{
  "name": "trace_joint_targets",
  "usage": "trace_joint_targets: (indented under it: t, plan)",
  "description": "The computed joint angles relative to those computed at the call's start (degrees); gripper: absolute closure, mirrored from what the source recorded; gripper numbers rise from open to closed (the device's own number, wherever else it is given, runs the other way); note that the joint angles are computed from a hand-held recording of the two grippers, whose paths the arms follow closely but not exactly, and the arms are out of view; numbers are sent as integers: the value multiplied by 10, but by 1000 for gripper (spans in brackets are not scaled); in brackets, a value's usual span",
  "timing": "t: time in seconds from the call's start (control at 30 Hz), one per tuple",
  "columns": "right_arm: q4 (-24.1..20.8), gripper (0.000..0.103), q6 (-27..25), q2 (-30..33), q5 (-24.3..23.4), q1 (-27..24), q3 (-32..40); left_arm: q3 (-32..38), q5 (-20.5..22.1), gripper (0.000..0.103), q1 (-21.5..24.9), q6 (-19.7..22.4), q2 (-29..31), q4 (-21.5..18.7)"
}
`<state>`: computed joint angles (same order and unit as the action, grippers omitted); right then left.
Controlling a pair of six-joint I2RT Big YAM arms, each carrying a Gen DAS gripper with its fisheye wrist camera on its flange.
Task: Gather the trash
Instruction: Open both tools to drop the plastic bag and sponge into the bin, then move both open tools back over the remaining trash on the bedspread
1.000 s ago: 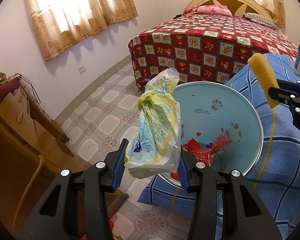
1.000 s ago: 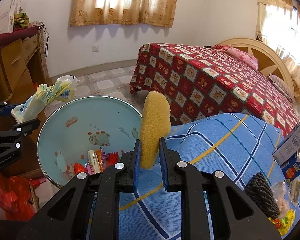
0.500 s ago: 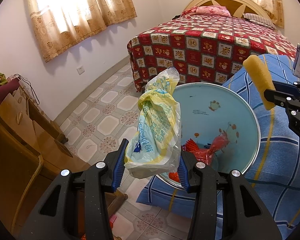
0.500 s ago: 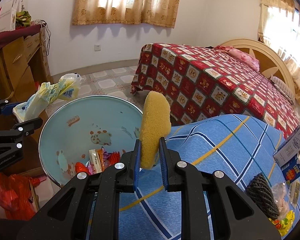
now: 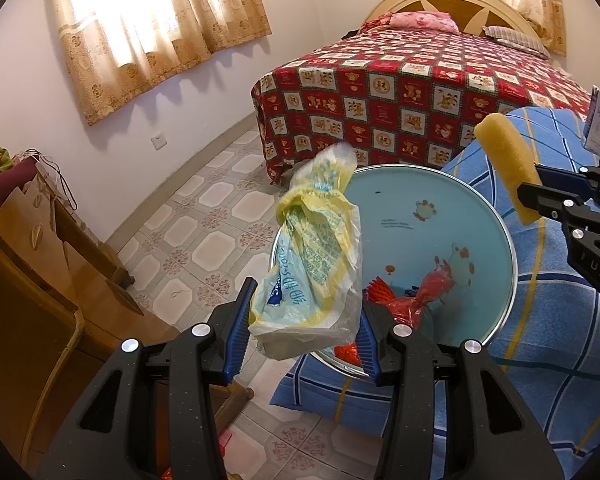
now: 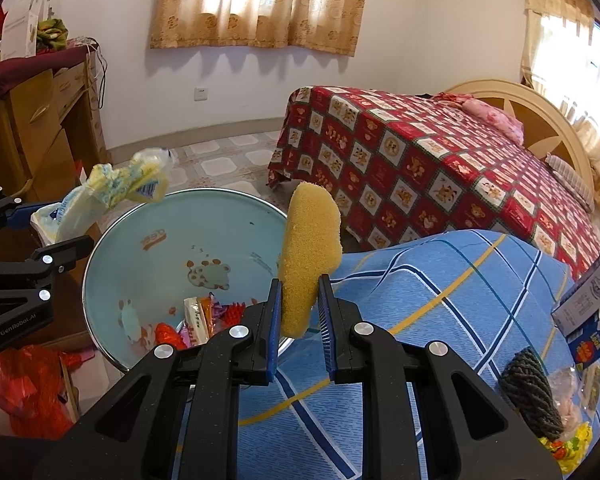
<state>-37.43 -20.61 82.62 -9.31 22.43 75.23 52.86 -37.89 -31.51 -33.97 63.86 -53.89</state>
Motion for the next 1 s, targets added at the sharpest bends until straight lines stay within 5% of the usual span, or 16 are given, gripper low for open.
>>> trace_joint_targets:
  t: [0.17, 0.23, 0.3, 0.47, 0.67, 1.0]
  plan:
    - [-1, 79, 0, 2, -20, -4, 2, 0, 3, 52, -12, 6, 0, 14]
    - [-3, 71, 1, 2, -26, -5, 3, 0, 6, 49, -14, 9, 0, 21]
    - [4, 47, 7, -1, -34, -8, -2, -3, 6, 29, -15, 5, -3, 25]
    - [20, 36, 22, -14, -31, -12, -19, -5, 4, 19, -18, -1, -1, 26]
    - [20, 34, 36, -39, -27, -34, -40, -6, -2, 8, -32, -13, 16, 23]
    - [20, 30, 49, -109, -37, -139, -97, 0, 7, 8, -70, -32, 58, 17]
